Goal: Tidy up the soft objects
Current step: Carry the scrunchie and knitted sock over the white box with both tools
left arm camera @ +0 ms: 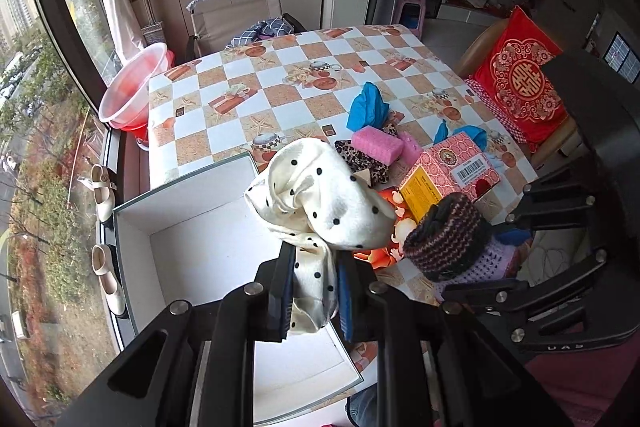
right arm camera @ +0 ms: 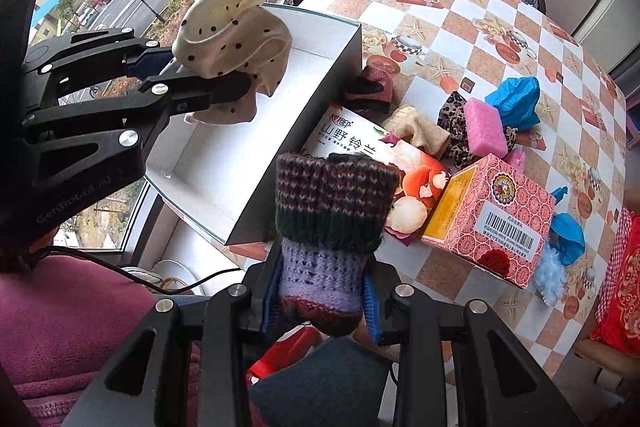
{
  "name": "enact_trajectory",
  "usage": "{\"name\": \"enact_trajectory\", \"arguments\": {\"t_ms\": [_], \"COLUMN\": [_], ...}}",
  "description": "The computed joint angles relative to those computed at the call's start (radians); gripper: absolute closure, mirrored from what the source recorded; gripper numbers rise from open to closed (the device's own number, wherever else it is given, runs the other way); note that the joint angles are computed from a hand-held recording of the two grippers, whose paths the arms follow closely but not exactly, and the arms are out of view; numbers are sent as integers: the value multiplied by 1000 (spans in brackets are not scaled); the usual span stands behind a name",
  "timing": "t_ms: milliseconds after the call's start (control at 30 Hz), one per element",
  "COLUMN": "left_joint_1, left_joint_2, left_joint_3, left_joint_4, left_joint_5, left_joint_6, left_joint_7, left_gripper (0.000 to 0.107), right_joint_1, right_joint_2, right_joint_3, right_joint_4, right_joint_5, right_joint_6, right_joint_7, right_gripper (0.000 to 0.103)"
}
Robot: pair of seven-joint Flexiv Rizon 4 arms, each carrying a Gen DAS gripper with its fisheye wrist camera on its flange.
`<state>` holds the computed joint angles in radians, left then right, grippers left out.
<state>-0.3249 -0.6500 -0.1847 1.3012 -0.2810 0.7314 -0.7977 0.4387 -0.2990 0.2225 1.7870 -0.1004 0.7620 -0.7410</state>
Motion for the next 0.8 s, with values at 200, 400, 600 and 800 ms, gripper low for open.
{"name": "enact_trajectory", "arguments": {"t_ms": [200,400,600,800], "left_joint_1": [2,5,4,5], "left_joint_2": [1,-2,-5,-15], "left_joint_3": [0,-3,0,1], "left_joint_4": [5,1,-5,-20], "left_joint_5": [-1,-4,-5,-10], "left_joint_6": [12,11,9,12], "left_joint_7": [-5,-2,-11,-34], "left_gripper": [87,87,87,87], "right_joint_1": [0,6,6,8], "right_joint_2": [-10,-11,-14,-19], "right_joint_3": [2,-1,-1,0], "right_joint_4": [-17,-23,-32,-45], "right_joint_5": [4,-4,-4,-6], "right_joint_6": [-16,-30,-46,-65], "right_joint_7": [-24,-25,-24,-43], "right_gripper": [69,69,69,69]}}
